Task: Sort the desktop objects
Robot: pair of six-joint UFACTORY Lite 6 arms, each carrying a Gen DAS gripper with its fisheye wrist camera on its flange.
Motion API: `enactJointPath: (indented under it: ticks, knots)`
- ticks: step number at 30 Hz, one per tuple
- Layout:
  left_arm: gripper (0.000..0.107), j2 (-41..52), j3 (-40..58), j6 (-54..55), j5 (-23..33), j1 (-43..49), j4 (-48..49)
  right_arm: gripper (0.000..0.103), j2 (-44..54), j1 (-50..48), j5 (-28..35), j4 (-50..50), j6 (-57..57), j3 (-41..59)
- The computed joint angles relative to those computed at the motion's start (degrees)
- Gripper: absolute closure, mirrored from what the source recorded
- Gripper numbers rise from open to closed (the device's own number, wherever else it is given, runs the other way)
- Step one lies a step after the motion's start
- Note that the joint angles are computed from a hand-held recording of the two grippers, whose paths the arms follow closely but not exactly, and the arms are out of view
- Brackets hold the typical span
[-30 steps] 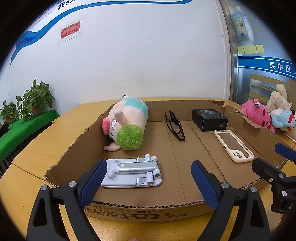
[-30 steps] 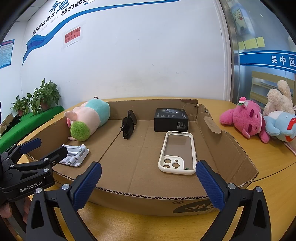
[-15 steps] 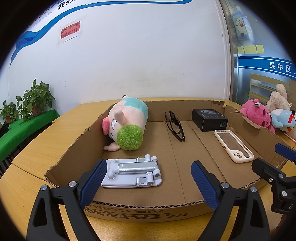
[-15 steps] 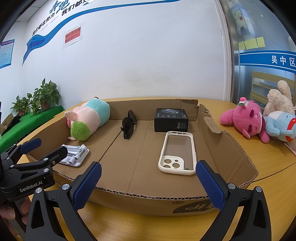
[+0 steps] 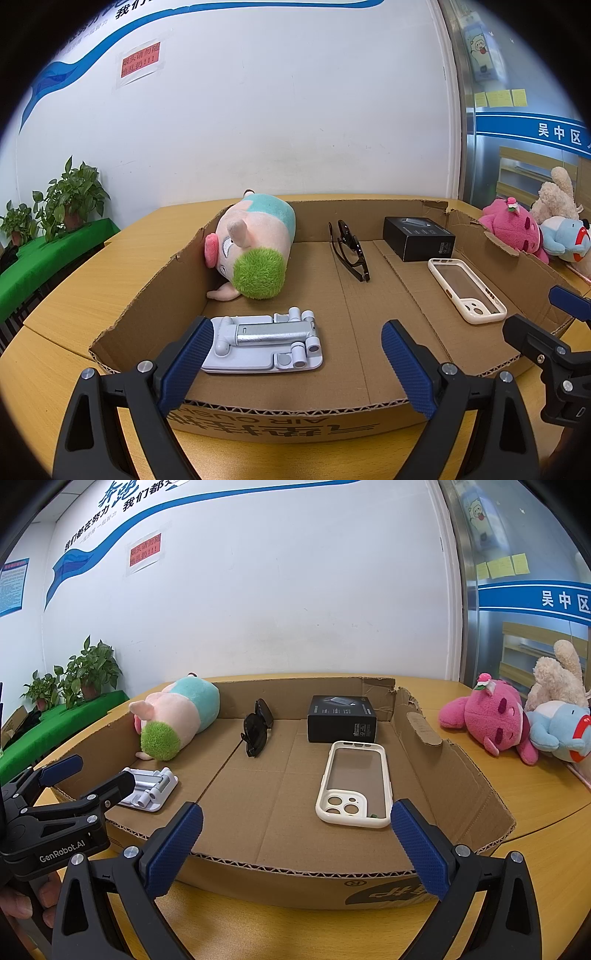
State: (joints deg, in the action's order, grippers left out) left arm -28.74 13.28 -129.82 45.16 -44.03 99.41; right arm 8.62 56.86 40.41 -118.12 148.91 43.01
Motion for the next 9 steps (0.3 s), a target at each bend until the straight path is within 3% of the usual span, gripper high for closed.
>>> enactJointPath:
  ticks: [9]
  knots:
    - [0.014,-0.01,0.01,0.02,-0.07,0.09,0.06,0.000,0.02,-0.01,0.02,-0.02,0.01,0.00]
